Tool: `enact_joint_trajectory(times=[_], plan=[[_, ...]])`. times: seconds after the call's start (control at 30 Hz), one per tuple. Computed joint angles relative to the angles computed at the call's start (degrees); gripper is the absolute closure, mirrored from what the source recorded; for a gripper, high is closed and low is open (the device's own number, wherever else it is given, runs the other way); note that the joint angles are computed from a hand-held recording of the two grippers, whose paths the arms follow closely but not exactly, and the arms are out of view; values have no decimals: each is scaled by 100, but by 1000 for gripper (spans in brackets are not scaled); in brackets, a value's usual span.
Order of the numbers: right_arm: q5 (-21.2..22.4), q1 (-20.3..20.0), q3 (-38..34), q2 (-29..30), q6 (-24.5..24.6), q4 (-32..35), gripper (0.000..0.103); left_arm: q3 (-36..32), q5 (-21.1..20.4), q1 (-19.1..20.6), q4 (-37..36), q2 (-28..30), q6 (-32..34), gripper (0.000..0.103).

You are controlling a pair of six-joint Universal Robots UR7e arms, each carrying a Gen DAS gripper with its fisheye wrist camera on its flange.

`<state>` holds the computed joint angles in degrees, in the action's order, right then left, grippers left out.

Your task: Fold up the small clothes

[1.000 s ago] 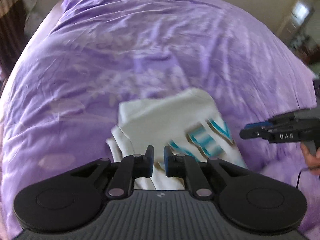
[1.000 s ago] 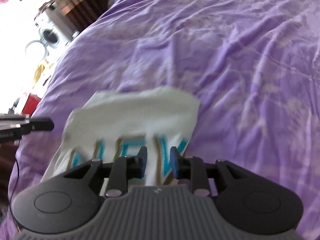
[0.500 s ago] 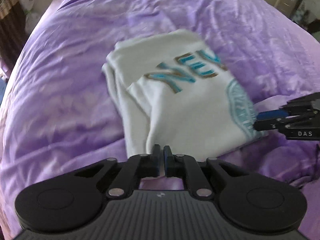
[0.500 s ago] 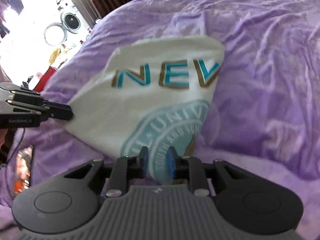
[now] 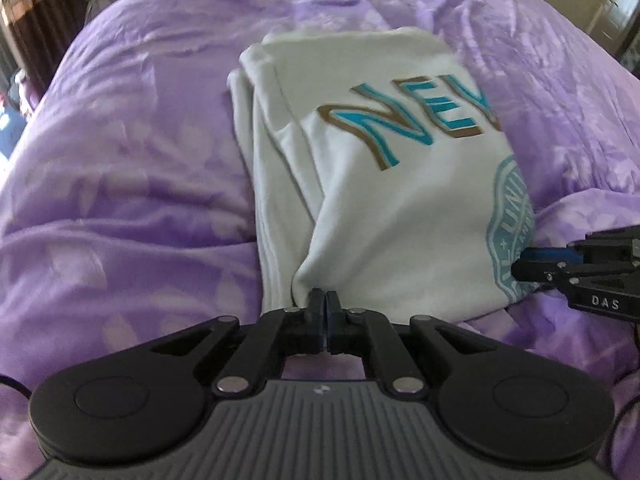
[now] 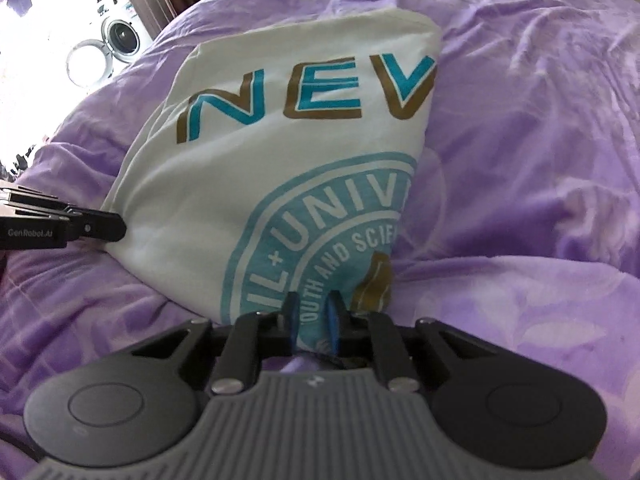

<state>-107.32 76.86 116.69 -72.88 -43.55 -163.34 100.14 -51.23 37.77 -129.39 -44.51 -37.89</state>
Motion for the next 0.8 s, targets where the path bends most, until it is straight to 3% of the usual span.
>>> enact_joint_trajectory(times=[0.1,0.17,0.3,0.37,0.5,0.63,0.7,0.8], plan=[[-48,104,-39,-98,69,104,92,-21,86,-195,38,-106,92,88],[-14,200,-49,-240,142,161,78,-5,239,-352,-67,-235,189,85],[311,445,36,-624,-149,-165,70,-81,882,-743,-71,-497,242,76],[444,619,-39,-806,-190,-154,60,-182,1262,-952,67,-549,192,73],[812,937,-105,-1196,-323,-262,44,-177,2026,-1361,-256,-565,268,56],[1214,1091,-39,-1616,-471,-308,26,-297,2605,-1687,-232,-436,135,20],[1296,1180,88,-1804,-333,-416,21,-246,2896,-1863,111,-496,-245,9],[1121,1369,252,-2051,-241,-419,21,-20,3188,-2118,399,-602,-915,7]])
